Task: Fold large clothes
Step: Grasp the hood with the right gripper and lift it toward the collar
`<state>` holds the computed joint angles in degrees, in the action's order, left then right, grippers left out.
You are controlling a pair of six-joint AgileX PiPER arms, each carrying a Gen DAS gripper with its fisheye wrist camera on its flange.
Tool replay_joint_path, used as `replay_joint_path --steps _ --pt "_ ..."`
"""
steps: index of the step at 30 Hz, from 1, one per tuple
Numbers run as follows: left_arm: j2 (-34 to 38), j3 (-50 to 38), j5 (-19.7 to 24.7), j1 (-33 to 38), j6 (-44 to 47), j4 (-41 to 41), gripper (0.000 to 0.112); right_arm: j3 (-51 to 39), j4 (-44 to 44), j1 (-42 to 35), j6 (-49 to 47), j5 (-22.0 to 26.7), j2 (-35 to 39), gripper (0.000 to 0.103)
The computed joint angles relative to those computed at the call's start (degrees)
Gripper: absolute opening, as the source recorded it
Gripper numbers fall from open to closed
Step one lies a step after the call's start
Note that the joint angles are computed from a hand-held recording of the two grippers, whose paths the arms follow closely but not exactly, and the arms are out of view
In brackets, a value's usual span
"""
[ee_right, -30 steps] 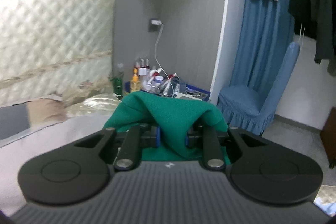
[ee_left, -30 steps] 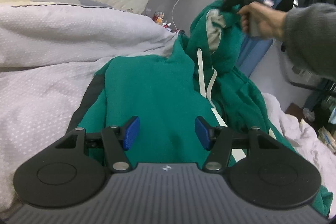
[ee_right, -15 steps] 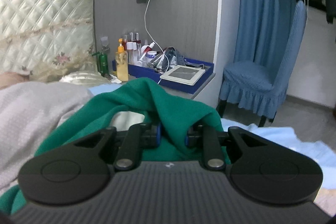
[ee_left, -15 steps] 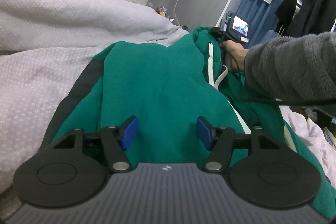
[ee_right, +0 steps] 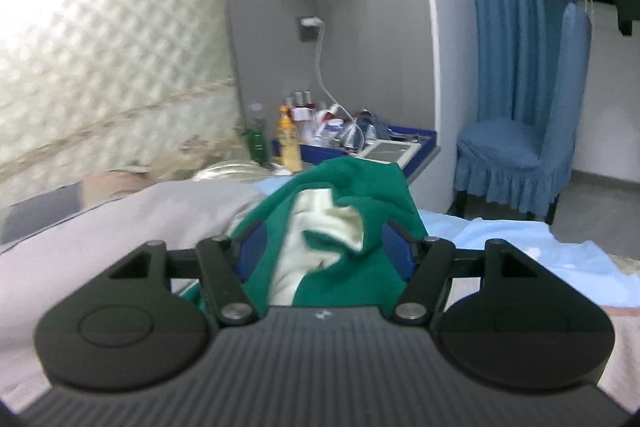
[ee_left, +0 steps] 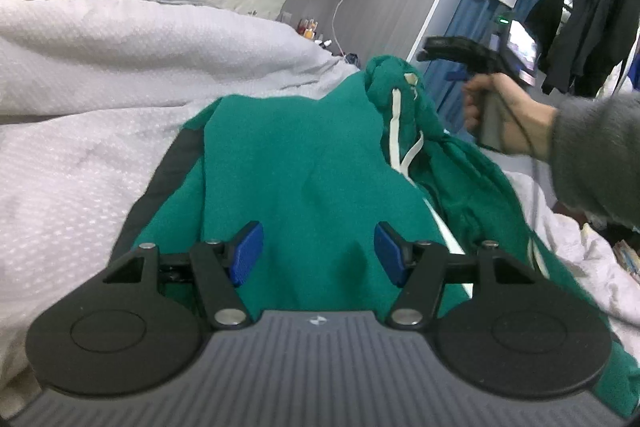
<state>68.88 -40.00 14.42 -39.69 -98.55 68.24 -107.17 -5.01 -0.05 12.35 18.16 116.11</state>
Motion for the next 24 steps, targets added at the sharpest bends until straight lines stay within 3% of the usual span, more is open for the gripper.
replay_joint_path --steps 5,9,14,20,24 --pt "-5.81 1.11 4.62 -4.63 3.85 -4.96 0.067 21.73 5.74 0.7 -8.34 -0.41 -19.95 0.066" --pt "-8.61 -0.15 10.41 -9.51 7.44 -9.72 0.067 32.13 0.37 3.0 -2.18 6.86 -34.44 0.066" --pt "-12.41 -2.25 24.06 -22.17 7.42 -9.65 0.067 40.73 -5.15 8.2 5.93 16.51 -50.85 0.066" --pt "-14.08 -6.97 39.13 -37.76 3.9 -8.27 0.067 46.13 -14.13 23.6 18.59 31.61 -66.72 0.066" --pt "-13.49 -9.03 45.49 -46.11 0.67 -8.43 0.067 48.16 -26.06 43.79 34.13 45.51 -74.1 0.066"
